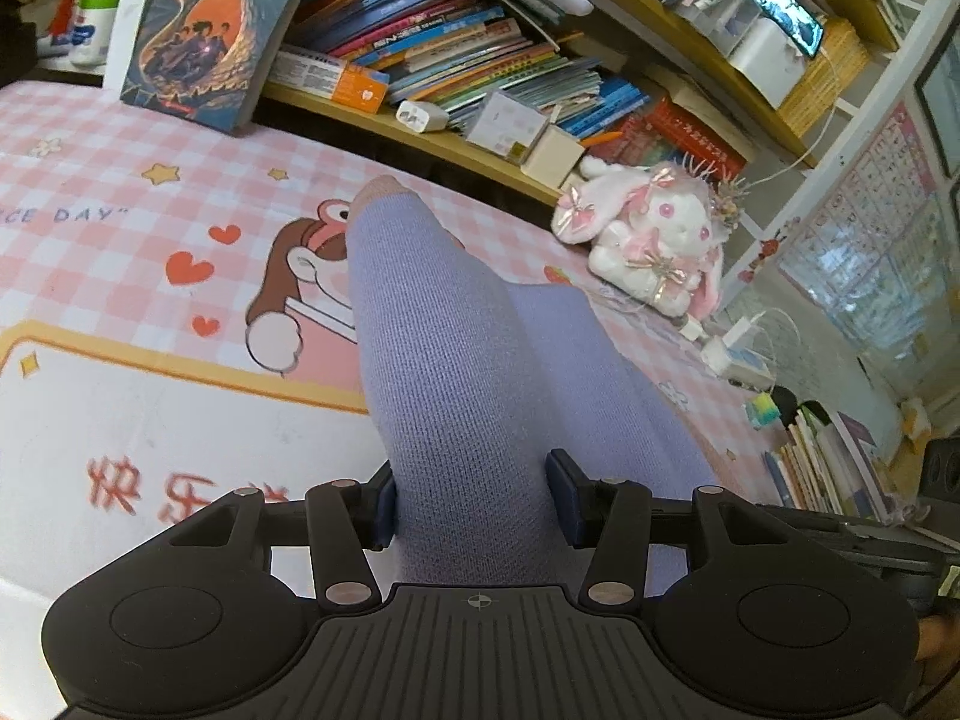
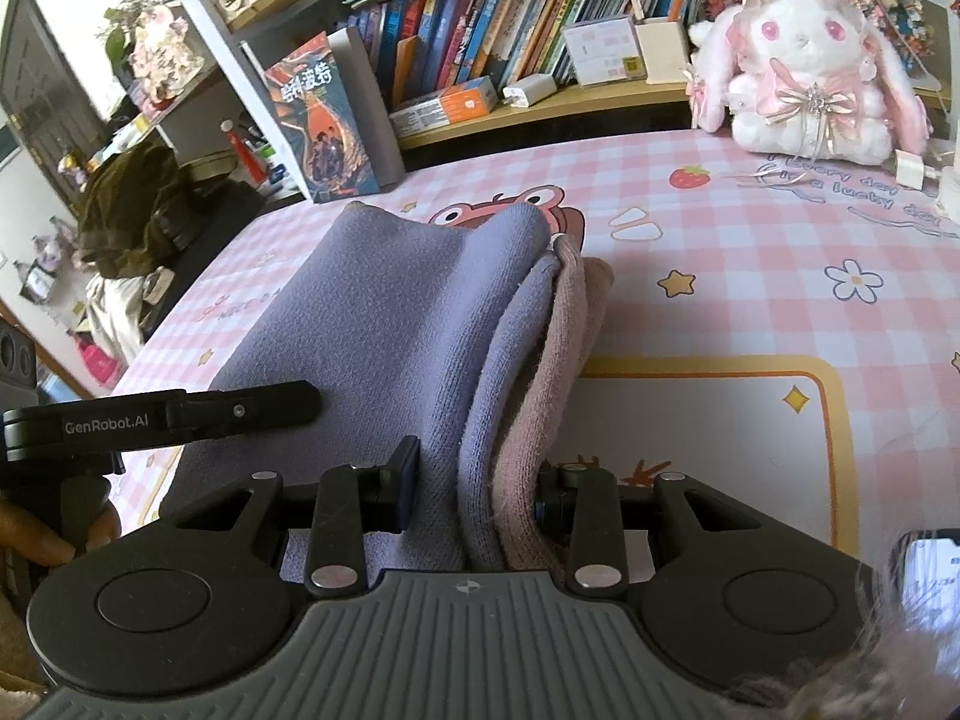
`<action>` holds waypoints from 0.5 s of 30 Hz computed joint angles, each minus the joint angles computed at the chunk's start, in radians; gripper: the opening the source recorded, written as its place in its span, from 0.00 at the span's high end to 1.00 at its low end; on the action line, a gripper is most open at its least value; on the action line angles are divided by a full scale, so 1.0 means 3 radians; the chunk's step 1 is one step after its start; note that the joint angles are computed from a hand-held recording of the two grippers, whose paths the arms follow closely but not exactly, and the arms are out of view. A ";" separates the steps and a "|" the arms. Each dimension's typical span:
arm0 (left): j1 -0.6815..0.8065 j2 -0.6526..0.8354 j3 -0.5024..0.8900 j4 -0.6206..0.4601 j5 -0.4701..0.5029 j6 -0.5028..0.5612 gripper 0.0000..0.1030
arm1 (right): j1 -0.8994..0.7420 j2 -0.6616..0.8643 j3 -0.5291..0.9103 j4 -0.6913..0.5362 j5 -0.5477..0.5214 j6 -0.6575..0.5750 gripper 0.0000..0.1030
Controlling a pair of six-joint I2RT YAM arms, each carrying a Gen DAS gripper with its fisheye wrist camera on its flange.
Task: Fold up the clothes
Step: 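Lift the folded sweater with both tools and carry it toward the bookshelf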
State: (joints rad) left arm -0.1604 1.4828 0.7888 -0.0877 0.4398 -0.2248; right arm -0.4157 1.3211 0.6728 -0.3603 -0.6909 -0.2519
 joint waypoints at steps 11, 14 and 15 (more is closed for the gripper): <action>0.0972 0.0413 0.0612 -0.0734 0.0822 0.1074 0.53 | 0.1413 -0.0411 -0.0328 0.0777 0.1145 0.1473 0.70; 0.1175 0.0595 0.0842 -0.0976 0.0988 0.1384 0.53 | 0.1813 -0.0379 -0.0326 0.0922 0.1515 0.1795 0.70; 0.1233 0.0662 0.0925 -0.1059 0.1036 0.1487 0.53 | 0.1921 -0.0353 -0.0315 0.0960 0.1619 0.1885 0.70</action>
